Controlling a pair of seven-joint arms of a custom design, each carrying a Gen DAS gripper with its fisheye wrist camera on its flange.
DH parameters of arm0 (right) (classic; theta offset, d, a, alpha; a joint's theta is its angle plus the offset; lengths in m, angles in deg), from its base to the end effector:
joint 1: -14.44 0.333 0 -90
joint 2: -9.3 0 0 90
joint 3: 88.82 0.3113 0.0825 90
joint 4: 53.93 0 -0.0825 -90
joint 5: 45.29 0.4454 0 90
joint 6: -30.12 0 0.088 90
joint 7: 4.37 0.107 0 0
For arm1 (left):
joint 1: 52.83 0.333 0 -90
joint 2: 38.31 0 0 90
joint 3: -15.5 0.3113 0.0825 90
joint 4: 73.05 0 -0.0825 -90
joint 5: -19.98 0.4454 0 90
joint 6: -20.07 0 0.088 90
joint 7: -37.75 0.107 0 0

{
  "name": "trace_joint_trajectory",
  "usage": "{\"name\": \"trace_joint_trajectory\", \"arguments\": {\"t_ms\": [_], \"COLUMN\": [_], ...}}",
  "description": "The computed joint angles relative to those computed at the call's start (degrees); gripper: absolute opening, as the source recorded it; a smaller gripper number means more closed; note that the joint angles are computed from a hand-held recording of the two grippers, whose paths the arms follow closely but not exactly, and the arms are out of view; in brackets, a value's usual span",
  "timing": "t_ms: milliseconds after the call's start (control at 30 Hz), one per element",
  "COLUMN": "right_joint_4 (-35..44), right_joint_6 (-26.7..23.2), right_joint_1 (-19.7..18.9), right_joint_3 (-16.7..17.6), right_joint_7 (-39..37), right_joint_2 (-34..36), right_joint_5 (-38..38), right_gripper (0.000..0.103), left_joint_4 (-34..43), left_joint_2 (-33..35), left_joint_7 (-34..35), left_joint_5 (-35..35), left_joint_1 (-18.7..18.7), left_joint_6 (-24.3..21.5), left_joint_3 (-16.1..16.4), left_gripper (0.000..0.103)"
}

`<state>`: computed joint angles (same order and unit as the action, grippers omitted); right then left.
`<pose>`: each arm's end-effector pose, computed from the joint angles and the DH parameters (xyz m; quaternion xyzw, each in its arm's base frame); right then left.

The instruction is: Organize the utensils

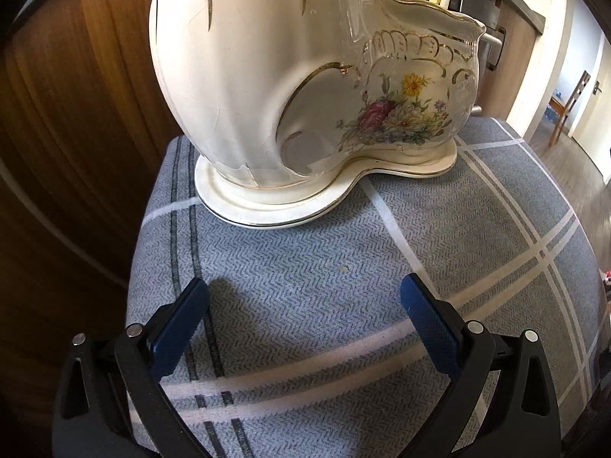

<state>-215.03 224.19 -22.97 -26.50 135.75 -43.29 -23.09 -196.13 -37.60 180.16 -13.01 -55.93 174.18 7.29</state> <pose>0.4138 0.1372 0.4432 -0.3710 0.6996 -0.3871 0.4723 0.6207 -0.1060 0.4119 -0.4191 0.8523 -0.2742 0.1506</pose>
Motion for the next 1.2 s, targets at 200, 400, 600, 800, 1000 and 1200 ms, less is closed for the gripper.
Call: {"name": "trace_joint_trajectory", "arguments": {"t_ms": [200, 400, 600, 800, 1000, 1200], "right_joint_4": [-1.7, -1.4, -1.8, -2.2, -3.0, -4.1], "right_joint_6": [3.6, 4.9, 5.7, 6.1, 4.6, 2.5], "right_joint_1": [0.2, 0.8, 1.8, 3.1, 3.0, 3.5], "right_joint_3": [0.0, 0.0, 0.9, 1.5, 3.1, 3.3], "right_joint_7": [0.0, -4.1, -6.9, -9.6, -11.0, -9.4], "right_joint_2": [0.0, 1.6, 1.4, 1.4, -0.9, -2.6], "right_joint_5": [3.4, 6.9, 12.6, 17.8, 22.4, 21.7], "right_gripper": [0.098, 0.098, 0.098, 0.098, 0.098, 0.098], "left_joint_4": [-0.3, -0.4, -0.5, -0.5, -0.3, -0.6], "left_joint_2": [-0.3, -0.5, -0.6, -0.6, -0.4, -0.6], "left_joint_7": [-1.6, -1.8, -1.7, -1.7, -1.2, -0.5], "left_joint_5": [1.0, 1.1, 1.0, 0.9, 0.5, 0.0], "left_joint_1": [-0.6, -0.8, -0.9, -1.0, -0.8, -0.6], "left_joint_6": [0.4, 0.4, 0.4, 0.4, 0.3, 0.3], "left_joint_3": [-0.3, -0.2, -0.1, -0.1, 0.0, 0.0], "left_gripper": [0.099, 0.099, 0.099, 0.099, 0.099, 0.099]}}
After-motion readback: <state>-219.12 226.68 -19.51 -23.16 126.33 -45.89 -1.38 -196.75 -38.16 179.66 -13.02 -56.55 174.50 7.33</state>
